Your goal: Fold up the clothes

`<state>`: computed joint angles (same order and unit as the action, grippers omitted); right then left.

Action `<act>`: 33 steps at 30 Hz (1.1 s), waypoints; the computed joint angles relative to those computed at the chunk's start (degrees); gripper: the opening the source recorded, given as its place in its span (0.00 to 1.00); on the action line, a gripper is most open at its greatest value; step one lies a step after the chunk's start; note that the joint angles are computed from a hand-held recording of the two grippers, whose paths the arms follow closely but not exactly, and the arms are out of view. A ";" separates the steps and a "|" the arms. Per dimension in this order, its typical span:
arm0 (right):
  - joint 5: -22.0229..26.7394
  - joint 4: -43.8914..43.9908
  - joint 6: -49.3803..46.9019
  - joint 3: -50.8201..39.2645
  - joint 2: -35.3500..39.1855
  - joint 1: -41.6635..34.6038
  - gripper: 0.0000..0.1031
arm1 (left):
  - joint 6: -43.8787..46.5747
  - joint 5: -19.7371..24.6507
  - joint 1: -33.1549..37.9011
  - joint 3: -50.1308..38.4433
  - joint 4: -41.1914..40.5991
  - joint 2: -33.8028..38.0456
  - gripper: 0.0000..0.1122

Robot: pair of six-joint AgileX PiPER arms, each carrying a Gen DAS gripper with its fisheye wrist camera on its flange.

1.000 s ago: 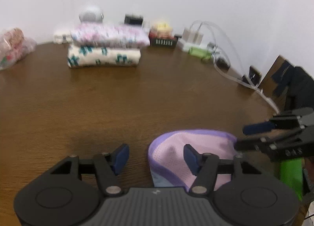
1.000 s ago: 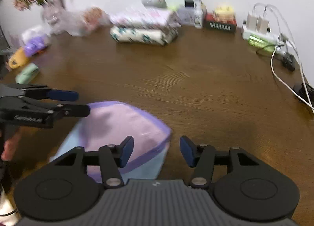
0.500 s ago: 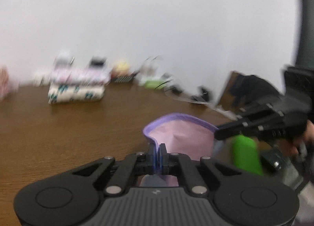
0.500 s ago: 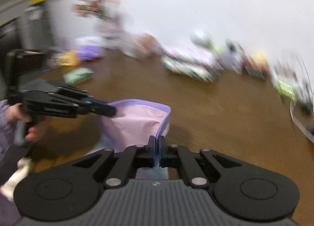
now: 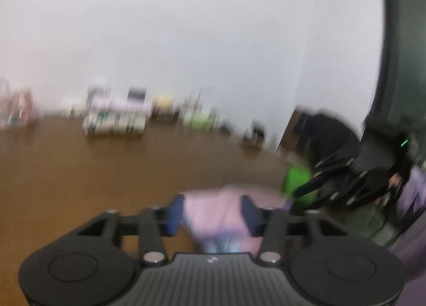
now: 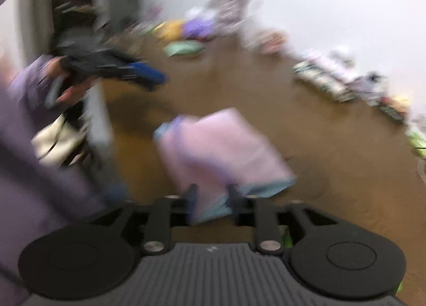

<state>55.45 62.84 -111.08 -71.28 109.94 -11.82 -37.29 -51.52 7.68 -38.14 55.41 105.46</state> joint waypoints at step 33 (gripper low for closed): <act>-24.02 14.00 18.03 -2.18 8.90 11.24 0.11 | -11.55 25.93 -15.92 -20.94 4.13 13.70 0.40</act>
